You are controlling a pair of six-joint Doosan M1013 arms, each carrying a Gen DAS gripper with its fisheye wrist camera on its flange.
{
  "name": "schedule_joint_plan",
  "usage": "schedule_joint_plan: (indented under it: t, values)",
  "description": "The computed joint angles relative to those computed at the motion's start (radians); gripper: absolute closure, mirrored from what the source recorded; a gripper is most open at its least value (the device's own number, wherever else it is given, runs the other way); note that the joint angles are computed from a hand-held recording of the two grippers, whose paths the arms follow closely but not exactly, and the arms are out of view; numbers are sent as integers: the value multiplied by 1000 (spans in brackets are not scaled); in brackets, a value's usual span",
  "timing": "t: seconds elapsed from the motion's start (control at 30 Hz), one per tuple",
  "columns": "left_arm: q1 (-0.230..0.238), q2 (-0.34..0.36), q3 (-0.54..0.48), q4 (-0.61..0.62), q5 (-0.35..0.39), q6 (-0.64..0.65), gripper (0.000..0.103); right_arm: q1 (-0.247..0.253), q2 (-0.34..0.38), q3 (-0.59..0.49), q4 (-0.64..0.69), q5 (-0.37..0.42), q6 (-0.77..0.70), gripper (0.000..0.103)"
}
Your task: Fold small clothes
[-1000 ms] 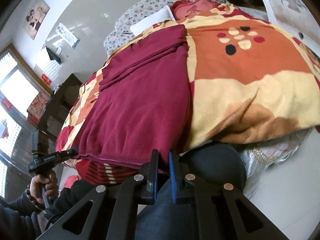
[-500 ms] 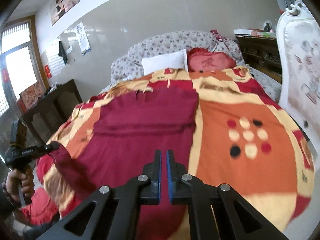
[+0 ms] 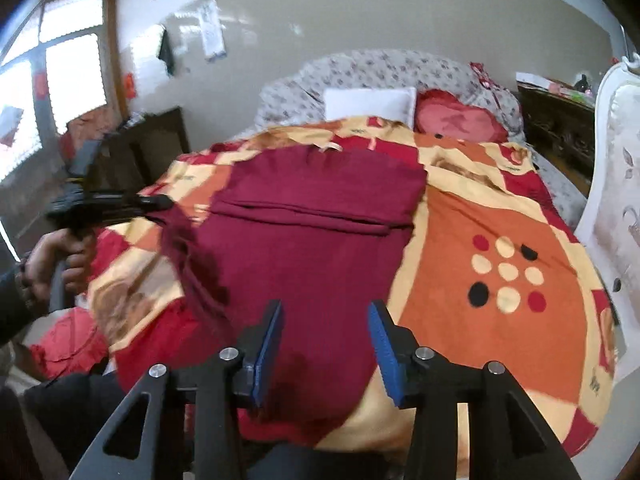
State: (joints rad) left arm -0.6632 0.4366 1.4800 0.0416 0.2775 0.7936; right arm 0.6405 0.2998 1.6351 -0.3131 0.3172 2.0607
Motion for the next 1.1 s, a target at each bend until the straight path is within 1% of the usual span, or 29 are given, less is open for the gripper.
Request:
schedule_joint_plan:
  t: [0.03, 0.07, 0.1, 0.13, 0.2, 0.23, 0.27, 0.3, 0.37, 0.43, 0.47, 0.5, 0.53, 0.6, 0.63, 0.67, 0.7, 0.73, 0.8, 0.87, 0.9, 0.93, 0.97, 1.03, 1.1]
  values:
    - [-1, -2, 2, 13, 5, -11, 95, 5, -8, 12, -16, -15, 8, 54]
    - [-1, -4, 5, 23, 7, -25, 95, 10, -13, 18, 2, -21, -26, 52]
    - [-2, -5, 6, 28, 7, -34, 95, 14, -17, 20, 40, -21, -87, 48]
    - [-3, -7, 9, 46, 6, -54, 95, 25, -15, 19, 35, -6, -132, 41]
    - [-6, -7, 10, 71, 4, -79, 95, 39, -7, 14, 36, 12, -213, 34]
    - [-7, -7, 10, 81, 4, -91, 95, 44, 6, 3, -6, 34, -205, 34]
    - [-4, -7, 11, 54, 2, -65, 95, 45, 17, -4, -59, 43, -152, 34]
    - [-4, -8, 12, 49, 2, -62, 95, 39, 27, -11, -64, 45, -134, 34]
    - [-4, -10, 11, 54, 3, -70, 95, 34, 52, -32, -99, 88, -81, 34]
    - [-5, -11, 9, 61, 3, -79, 95, 29, 63, -43, -70, 121, -101, 35]
    - [-5, -11, 9, 61, 2, -81, 95, 27, 60, -37, -51, 114, -106, 37]
    - [-5, -11, 9, 57, 2, -77, 95, 22, 60, -35, 1, 120, -145, 44]
    - [-4, -10, 8, 52, 4, -71, 95, 22, 61, -36, 12, 132, -153, 50]
    - [-5, -11, 8, 58, 5, -80, 95, 24, 60, -30, -14, 132, -127, 54]
    - [-6, -11, 7, 56, 8, -80, 95, 22, 61, -27, -35, 125, -90, 65]
    - [-6, -11, 5, 52, 10, -79, 95, 17, 61, -26, -17, 116, -86, 72]
    - [-6, -12, 5, 52, 10, -84, 95, 12, 61, -27, -9, 109, -73, 87]
    - [-5, -14, 5, 50, 7, -89, 95, 9, 62, -32, -18, 104, -54, 96]
    - [-5, -19, 4, 110, -3, -161, 95, 0, 69, -56, -2, 90, -71, 97]
    - [-5, -22, -5, 243, -6, -297, 95, -11, 90, -107, -31, 95, -45, 97]
    - [-4, -25, -11, 332, -9, -385, 95, -17, 102, -135, -45, 103, -28, 97]
    - [-2, -21, -20, 380, -6, -432, 95, -27, 120, -176, -66, 109, 2, 97]
    - [2, -17, -35, 428, 0, -476, 94, -38, 138, -214, -48, 119, -9, 97]
    - [15, 2, -77, 451, 22, -486, 94, -59, 193, -318, -16, 167, -24, 97]
    - [35, 41, -146, 373, 60, -393, 94, -79, 253, -427, 38, 221, -45, 97]
